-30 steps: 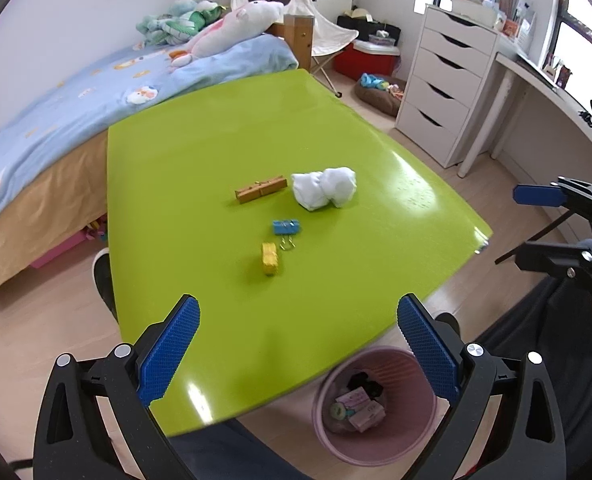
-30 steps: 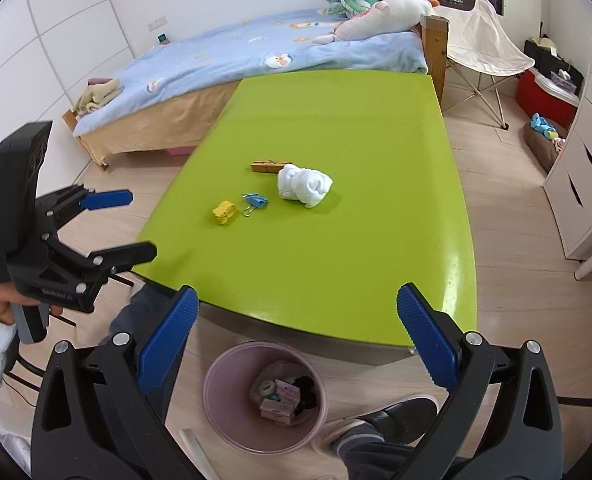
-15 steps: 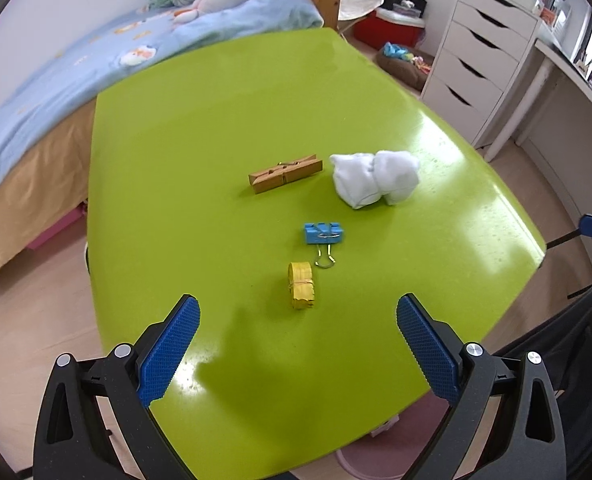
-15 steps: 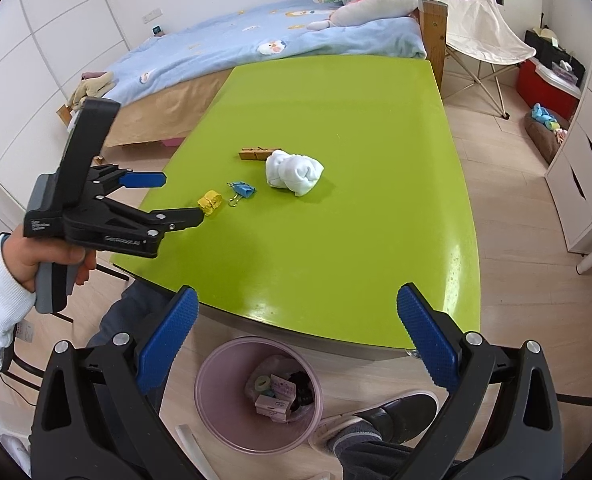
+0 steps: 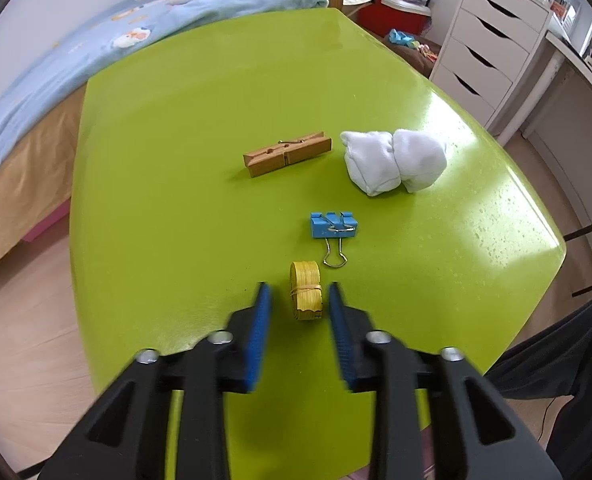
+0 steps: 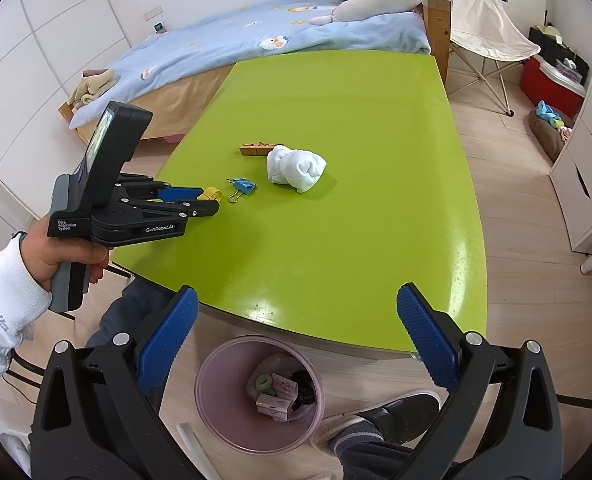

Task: Collect trash
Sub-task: 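Move the left gripper to the yellow wrapped bundle and grasp it, then grasp the white rolled socks with the right gripper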

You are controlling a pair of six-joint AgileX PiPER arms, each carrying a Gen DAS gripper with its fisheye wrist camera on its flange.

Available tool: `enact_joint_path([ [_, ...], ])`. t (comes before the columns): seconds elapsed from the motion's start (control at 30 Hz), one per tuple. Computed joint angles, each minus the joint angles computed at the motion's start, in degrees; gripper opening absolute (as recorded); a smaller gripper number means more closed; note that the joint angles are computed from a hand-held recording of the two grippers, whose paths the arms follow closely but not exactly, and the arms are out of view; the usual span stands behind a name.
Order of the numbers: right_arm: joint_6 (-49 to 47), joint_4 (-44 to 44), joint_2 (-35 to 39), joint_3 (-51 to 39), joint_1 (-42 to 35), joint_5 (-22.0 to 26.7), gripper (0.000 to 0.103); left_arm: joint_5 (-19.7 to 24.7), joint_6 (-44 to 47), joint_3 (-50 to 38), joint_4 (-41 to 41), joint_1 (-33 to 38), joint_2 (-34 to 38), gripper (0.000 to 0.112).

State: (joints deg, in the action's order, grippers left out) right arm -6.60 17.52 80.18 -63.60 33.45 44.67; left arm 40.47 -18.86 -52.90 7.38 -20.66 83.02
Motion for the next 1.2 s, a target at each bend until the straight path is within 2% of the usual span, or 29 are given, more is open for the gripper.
enact_joint_path([
  [0.07,-0.1,-0.1,0.3,-0.3,0.0,0.1,0.098,-0.1,0.6,0.0,-0.6,0.1,0.0,0.014],
  [0.27,-0.8,-0.3,1.9,-2.1,0.4,0.3,0.098,0.2,1.7,0.2,-0.5,0.7,-0.8,0.014],
  [0.43,-1.9,-1.9,5.4,-7.1,0.6,2.0,0.098,1.4,2.1,0.1,-1.0,0.5,-2.8,0.014],
  [0.8,-6.8,-6.0,20.7,-27.9,1.7,11.0,0.098,3.9,3.4,0.4,-1.9,1.2,-7.5,0.014],
  [1.0,-9.2,-7.6,30.3,-40.7,2.9,18.1,0.098,4.4,4.7,1.3,-2.9,2.3,-9.2,0.014],
  [1.2,-10.6,-10.0,37.9,-49.5,4.6,22.6,0.096,5.6,5.0,1.5,-2.8,3.3,-10.5,0.014],
])
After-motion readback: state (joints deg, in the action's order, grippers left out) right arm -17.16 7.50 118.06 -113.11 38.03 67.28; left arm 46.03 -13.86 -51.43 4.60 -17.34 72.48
